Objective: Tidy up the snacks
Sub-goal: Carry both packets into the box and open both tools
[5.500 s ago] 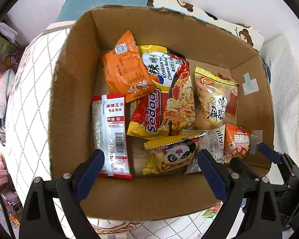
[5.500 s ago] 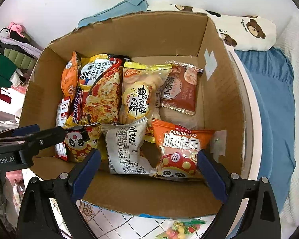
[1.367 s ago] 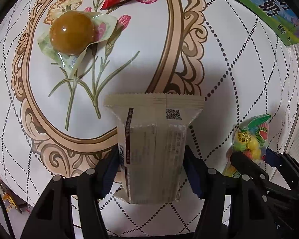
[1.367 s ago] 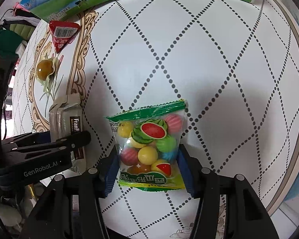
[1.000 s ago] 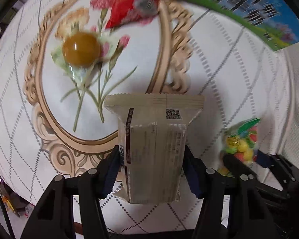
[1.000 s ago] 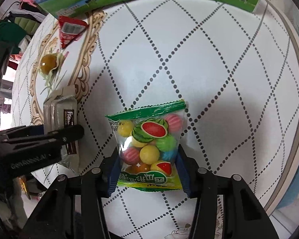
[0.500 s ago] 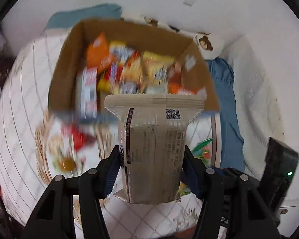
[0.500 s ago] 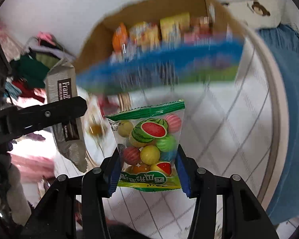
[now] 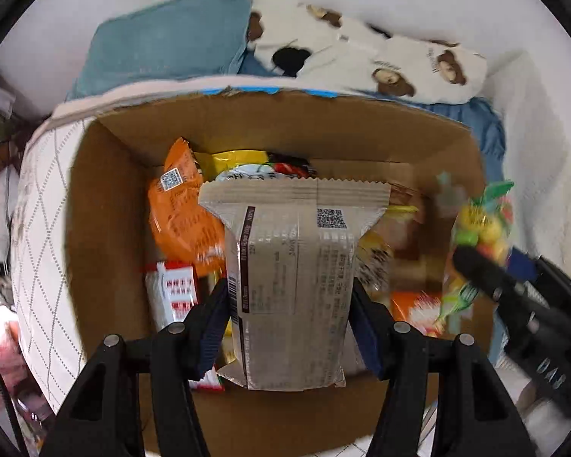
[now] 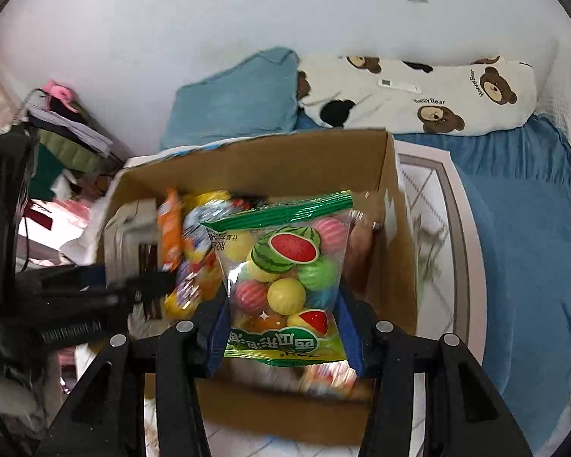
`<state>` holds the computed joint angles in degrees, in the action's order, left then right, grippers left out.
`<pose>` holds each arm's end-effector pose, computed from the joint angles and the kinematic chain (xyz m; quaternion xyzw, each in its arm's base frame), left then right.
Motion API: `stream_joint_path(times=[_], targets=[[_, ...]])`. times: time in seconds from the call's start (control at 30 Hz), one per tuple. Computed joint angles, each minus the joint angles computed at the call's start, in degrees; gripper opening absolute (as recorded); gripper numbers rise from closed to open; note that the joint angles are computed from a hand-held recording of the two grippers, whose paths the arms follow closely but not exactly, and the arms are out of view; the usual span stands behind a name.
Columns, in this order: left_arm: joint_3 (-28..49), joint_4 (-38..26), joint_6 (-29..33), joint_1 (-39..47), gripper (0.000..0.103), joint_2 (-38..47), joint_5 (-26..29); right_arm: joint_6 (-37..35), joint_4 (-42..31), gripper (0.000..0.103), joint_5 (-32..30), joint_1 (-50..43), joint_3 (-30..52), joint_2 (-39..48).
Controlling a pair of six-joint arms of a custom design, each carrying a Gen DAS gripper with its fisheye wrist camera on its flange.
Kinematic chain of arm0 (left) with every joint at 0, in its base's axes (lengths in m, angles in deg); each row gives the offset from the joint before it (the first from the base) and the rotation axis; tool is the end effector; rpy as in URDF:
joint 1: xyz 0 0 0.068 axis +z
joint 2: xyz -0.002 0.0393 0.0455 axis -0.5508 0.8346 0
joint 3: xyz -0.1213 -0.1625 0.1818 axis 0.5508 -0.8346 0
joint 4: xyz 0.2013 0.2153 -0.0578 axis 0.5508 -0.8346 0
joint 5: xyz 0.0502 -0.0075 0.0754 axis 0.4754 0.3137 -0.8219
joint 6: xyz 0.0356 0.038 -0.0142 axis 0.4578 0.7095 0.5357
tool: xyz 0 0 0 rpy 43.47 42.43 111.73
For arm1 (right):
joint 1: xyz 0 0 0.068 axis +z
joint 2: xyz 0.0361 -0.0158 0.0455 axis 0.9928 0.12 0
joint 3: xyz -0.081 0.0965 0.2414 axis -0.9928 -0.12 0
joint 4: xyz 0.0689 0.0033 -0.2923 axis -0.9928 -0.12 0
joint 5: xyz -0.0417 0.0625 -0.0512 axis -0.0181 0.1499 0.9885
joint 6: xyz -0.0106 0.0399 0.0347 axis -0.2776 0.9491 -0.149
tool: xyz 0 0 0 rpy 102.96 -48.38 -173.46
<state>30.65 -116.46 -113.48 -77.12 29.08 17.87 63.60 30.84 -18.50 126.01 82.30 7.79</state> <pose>0.1804 -0.1707 0.2071 -0.1707 0.9814 -0.0585 0.0650 0.1980 0.1919 0.1940 -0.1991 0.9545 0.1767 0.1341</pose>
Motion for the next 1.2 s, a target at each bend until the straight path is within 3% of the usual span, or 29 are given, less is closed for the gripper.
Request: stream_joint_path(times=[0.07, 0.23, 0.3, 0.33, 0.37, 0.8, 1.2], targets=[[-0.3, 1.5, 3.4, 3.8, 0.058, 2.8, 1.9, -1.8, -0.2, 0.052, -0.9, -1.9, 5.2, 7.9], [-0.5, 2.7, 4.6, 7.3, 0.060, 5.0, 3.3, -4.6, -2.4, 0.057, -3.7, -4.5, 20.2, 28.6], [-0.6, 3.3, 4.7, 8.4, 0.080, 4.6, 2.5, -4.2, -2.5, 0.075, -5.6, -5.5, 23.9, 33.0], [-0.6, 2.9, 4.8, 8.4, 0.094, 4.2, 1.3, -4.1, -2.3, 0.091, -4.9, -5.4, 24.4, 33.5], [-0.7, 2.6, 4.7, 8.2, 0.096, 3.9, 0.5, -3.7, -1.6, 0.096, -4.2, -5.5, 24.5, 33.7], [-3.2, 0.5, -0.8, 2.2, 0.097, 1.1, -3.1, -2.4, 1.5, 0.097, -0.9, -3.6, 10.6, 20.8], [-4.4, -10.8, -18.5, -15.8, 0.097, -10.2, -15.0, 6.2, 0.2, 0.097, 8.1, 5.6, -4.7, -0.1]])
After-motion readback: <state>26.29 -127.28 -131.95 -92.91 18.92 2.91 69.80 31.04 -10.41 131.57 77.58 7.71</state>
